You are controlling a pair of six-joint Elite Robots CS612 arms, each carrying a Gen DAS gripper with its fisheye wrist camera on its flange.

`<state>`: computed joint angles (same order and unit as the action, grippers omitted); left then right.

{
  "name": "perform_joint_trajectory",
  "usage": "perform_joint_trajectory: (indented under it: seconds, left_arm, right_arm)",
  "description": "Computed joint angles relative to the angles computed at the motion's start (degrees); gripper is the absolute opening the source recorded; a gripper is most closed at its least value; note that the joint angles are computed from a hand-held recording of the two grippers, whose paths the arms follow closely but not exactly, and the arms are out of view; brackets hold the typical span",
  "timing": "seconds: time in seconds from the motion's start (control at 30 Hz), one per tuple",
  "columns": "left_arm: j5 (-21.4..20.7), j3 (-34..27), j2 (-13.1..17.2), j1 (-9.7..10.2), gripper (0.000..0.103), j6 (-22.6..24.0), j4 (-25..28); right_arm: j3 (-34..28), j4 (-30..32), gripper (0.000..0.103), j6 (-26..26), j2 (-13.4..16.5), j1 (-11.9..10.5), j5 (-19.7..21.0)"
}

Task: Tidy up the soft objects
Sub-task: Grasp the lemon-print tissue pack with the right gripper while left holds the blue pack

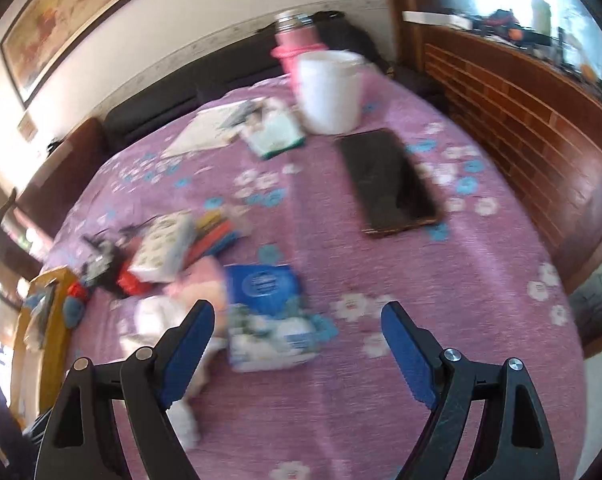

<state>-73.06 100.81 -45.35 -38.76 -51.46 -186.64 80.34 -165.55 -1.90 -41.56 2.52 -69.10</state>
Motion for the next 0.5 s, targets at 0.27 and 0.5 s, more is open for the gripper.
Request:
perform_joint_trajectory:
  seconds: [0.27,0.5]
  left_arm:
    - [-0.3,0.2,0.1,0.11,0.049,-0.4,-1.2]
    - [-0.7,0.3,0.3,0.2,0.049,-0.5,-2.2]
  right_arm:
    - [-4.8,4.2,0.088,-7.1,1.1,4.7,-2.5]
    - [-15.9,13.7,0.088,-5.5,6.4,7.8,-9.2]
